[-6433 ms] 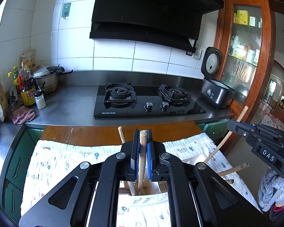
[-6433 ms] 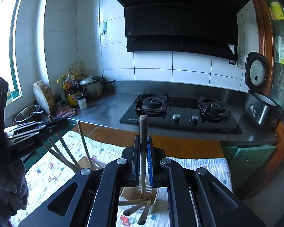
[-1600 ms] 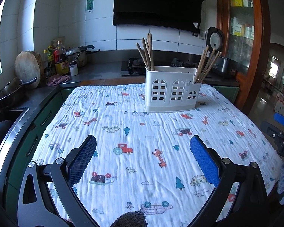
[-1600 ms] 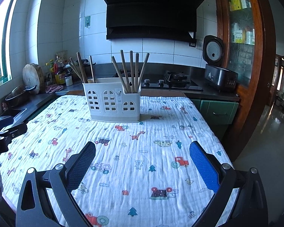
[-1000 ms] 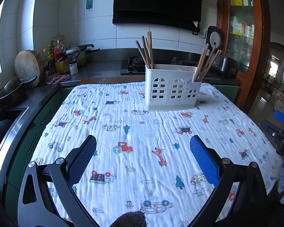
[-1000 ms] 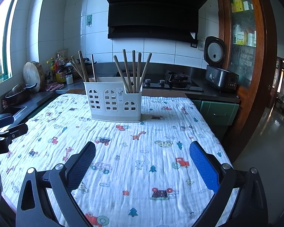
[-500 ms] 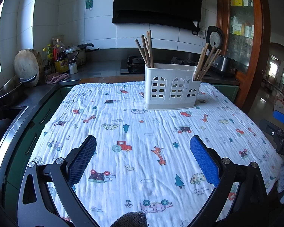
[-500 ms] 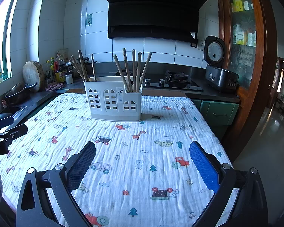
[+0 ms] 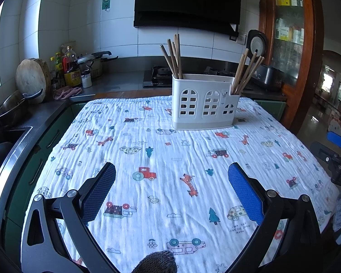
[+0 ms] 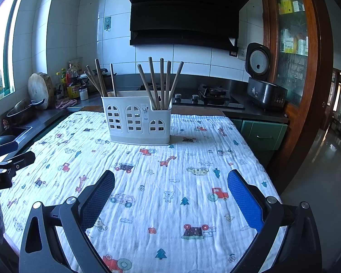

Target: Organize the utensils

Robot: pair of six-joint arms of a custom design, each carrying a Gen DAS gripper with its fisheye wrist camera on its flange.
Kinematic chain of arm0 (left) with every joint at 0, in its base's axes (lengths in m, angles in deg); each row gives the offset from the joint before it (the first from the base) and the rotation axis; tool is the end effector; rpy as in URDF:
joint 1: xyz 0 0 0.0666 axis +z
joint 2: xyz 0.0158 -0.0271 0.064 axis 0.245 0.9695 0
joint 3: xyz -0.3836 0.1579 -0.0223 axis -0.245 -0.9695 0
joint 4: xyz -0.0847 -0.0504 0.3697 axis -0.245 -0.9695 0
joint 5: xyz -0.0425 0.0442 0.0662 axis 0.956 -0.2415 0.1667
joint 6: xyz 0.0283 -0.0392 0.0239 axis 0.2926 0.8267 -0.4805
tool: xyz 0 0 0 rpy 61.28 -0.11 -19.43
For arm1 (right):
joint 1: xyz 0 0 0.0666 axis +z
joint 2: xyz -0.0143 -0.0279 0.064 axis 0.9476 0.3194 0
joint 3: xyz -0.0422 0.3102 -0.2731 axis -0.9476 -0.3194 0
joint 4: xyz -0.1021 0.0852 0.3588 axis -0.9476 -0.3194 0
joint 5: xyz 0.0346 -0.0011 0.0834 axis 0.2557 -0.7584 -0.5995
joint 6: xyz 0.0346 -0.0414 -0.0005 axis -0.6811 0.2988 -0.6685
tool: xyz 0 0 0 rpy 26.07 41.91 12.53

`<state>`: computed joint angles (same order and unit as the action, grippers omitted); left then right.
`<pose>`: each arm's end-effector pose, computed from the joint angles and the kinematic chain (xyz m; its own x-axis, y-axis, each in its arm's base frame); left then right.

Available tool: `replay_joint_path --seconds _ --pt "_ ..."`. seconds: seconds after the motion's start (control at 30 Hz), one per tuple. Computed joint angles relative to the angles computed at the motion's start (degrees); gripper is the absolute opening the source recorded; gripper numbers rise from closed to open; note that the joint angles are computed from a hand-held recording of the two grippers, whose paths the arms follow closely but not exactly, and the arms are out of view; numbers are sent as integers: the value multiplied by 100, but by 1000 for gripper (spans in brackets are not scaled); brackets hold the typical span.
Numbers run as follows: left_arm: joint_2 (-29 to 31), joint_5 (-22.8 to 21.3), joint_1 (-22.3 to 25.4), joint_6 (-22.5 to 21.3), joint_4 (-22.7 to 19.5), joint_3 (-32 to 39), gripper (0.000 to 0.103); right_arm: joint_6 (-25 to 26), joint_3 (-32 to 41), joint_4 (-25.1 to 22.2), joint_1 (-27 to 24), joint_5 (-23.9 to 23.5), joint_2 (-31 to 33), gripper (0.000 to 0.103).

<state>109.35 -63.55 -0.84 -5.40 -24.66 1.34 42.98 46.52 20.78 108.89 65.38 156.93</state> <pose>0.5815 -0.1548 0.4175 -0.5456 0.0486 -0.8366 0.1697 0.9840 -0.0535 0.5330 0.3848 0.4213 -0.5038 -0.0319 -0.8632 -0.0115 0.9995 -0.0302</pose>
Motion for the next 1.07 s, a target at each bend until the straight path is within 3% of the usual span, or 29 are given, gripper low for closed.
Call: replay_joint_path --seconds 1.07 --pt "56 -72 6 109 -67 -9 98 -99 -74 -38 -41 -26 16 96"
